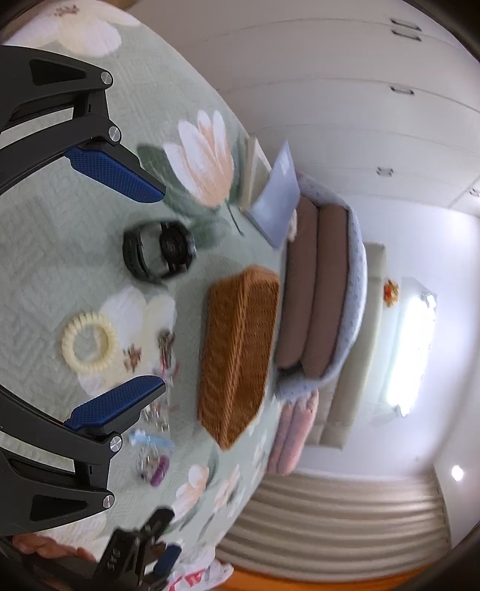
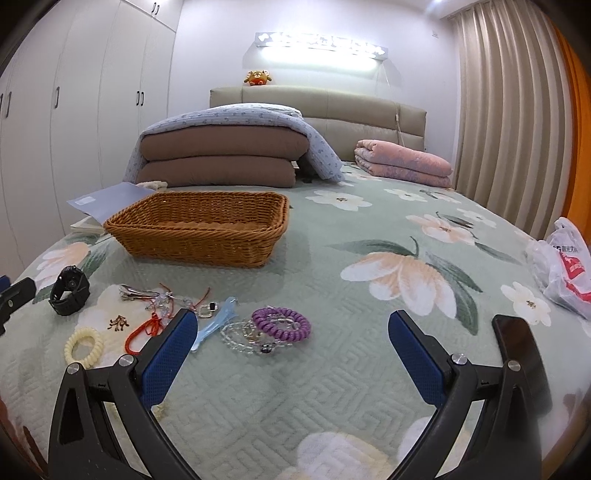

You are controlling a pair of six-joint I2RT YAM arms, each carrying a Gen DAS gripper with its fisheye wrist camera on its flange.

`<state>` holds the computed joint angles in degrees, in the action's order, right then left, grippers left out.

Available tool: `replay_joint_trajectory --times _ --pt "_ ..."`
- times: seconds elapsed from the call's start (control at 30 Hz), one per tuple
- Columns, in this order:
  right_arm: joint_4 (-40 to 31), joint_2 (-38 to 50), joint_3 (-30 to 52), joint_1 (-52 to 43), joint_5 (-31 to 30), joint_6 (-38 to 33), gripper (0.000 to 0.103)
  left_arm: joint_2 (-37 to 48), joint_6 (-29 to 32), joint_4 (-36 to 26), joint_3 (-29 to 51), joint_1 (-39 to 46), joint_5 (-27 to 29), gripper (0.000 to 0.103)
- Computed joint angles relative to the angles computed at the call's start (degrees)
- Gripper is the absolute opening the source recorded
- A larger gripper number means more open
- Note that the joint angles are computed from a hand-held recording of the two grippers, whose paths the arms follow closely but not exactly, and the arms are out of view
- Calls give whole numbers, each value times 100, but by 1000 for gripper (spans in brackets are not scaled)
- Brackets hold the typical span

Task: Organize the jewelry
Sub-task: 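Grasp the purple coil hair tie with the right tool while the left tool approaches the black watch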

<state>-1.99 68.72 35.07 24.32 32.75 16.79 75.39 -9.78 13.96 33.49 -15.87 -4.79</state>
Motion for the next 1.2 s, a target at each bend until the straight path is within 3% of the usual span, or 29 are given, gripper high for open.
replay_joint_trajectory --times 0.07,0.23,0.3,0.33,0.37,0.43,0.57,0.63,0.77,0.83,1.07,1.2 --pt "-207 2 116 -112 -91 -32 94 88 -122 -453 249 195 10 95" --pt "-547 -188 240 -696 -792 -136 86 510 -393 -1134 817 1007 880 95" --pt "-736 -224 339 -1061 -1151 -211 67 725 -406 -1313 1097 1236 1267 93" --pt "-897 -163 458 -1358 -1470 -270 53 817 -395 -1388 1206 1302 1370 92" --pt "-972 -80 542 -1558 -1694 -317 50 963 -390 -1513 1383 1383 1492 88" --pt "-1084 174 729 -1933 -2207 -436 50 1333 -381 -1746 1770 1555 1768 81" --pt "-1318 957 1271 -2278 -3099 -606 46 2099 -448 -2147 2439 1751 2320 79" --pt "-1384 1342 1513 -2244 -3133 -675 37 2311 -515 -2139 2528 1763 2419 75" --pt "-1352 1849 1743 -2222 -3205 -706 34 2586 -497 -2279 2693 1677 2418 66" --pt "-1367 2040 1826 -2285 -3474 -660 34 2620 -482 -2273 2704 1669 2414 66" --pt "-1555 2499 2136 -2215 -3428 -689 33 2766 -406 -2276 2779 1644 2405 66" --pt "-1575 2640 2271 -1925 -3175 -886 20 2832 -383 -2298 2850 1625 2388 66"
